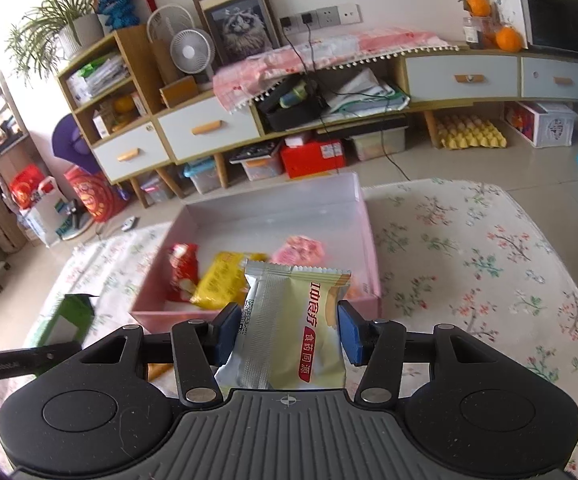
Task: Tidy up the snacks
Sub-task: 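Carry the green pack with the left tool while the right tool carries the white snack into the box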
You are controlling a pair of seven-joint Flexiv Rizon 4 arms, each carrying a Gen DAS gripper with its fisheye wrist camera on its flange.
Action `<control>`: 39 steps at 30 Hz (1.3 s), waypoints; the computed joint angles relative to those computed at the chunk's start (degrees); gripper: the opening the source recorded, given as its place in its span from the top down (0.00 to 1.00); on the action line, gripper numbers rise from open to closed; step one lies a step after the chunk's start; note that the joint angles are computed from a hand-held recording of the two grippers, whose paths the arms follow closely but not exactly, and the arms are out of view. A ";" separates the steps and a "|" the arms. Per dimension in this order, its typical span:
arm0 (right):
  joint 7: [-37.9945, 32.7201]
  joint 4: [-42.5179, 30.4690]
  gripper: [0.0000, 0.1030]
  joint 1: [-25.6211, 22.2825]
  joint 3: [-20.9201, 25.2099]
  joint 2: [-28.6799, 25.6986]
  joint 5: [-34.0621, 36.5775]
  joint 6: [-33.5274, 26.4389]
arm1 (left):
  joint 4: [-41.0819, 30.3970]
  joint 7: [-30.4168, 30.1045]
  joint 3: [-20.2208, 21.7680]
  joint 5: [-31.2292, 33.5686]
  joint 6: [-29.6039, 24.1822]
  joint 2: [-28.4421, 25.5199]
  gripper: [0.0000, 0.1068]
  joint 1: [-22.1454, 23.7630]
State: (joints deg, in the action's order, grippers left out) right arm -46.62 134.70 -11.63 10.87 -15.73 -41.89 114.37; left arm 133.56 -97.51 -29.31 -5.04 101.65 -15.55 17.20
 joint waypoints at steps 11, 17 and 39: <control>29.41 -12.01 0.51 -14.36 6.33 -9.56 -34.03 0.72 | -7.11 1.23 -7.21 -1.53 -3.40 -6.59 0.61 2.44; 28.56 -14.86 0.51 -8.65 0.96 -11.03 -32.10 -0.06 | -15.35 4.50 2.19 -4.33 -4.96 -11.76 0.61 -8.88; 10.97 -16.74 0.51 -5.61 4.09 -15.60 -15.99 -7.95 | -23.27 7.72 13.46 -8.09 -4.63 -18.49 0.60 -19.51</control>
State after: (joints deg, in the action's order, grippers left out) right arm -35.65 117.97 -17.23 14.97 -31.33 -57.88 106.42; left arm 110.29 -89.79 -15.84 -13.13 97.02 -34.04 -2.31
